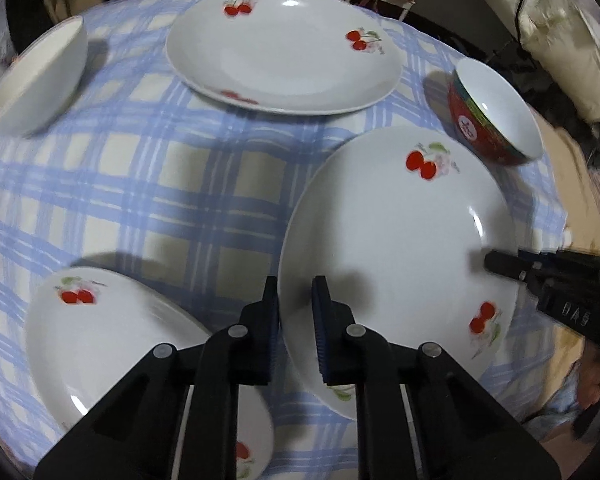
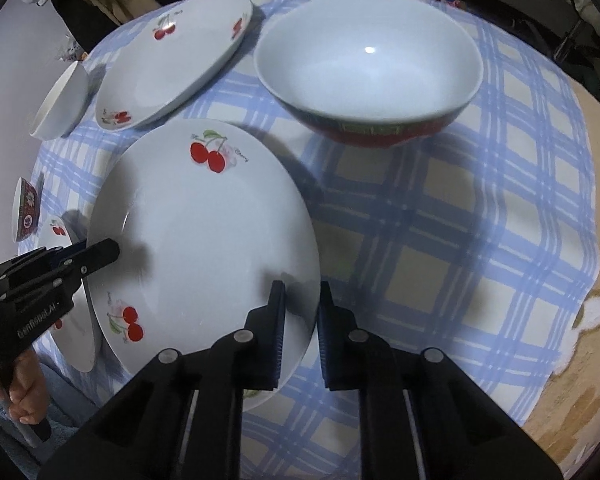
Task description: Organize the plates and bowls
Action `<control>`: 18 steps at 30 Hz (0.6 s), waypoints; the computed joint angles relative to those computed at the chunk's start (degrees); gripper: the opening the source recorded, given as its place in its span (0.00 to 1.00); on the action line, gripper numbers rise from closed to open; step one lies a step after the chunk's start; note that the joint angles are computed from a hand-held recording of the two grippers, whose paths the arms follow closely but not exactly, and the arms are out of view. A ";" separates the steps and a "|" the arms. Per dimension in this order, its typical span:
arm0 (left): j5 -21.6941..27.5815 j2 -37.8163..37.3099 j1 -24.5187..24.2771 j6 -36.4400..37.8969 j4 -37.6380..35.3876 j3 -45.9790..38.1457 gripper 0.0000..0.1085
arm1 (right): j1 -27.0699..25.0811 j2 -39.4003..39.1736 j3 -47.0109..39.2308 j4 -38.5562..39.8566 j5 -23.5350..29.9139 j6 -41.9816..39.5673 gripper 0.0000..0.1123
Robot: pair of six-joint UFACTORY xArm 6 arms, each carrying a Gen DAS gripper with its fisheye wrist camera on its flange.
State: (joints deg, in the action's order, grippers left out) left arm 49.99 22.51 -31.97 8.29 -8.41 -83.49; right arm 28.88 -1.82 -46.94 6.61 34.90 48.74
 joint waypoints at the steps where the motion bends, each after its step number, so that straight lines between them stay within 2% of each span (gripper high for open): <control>1: -0.92 -0.87 -0.34 -0.37 2.02 1.11 0.14 | 0.18 -1.29 0.95 -0.89 0.09 0.27 0.14; 5: 0.22 -1.75 0.45 -0.99 1.15 1.30 0.14 | 0.70 -3.10 0.79 -3.89 -0.13 1.21 0.14; 10: 1.91 -3.56 1.56 -1.96 2.35 1.96 0.14 | 1.57 -3.63 0.46 -3.19 -2.79 1.04 0.12; 15: 2.02 -5.25 3.02 -0.53 0.13 1.97 0.14 | 2.69 -3.03 -2.90 -7.35 -0.82 5.05 0.09; 18: 2.13 -6.18 3.66 -0.27 -0.76 1.41 0.14 | 2.63 -4.09 -2.98 -7.22 -1.18 6.08 0.09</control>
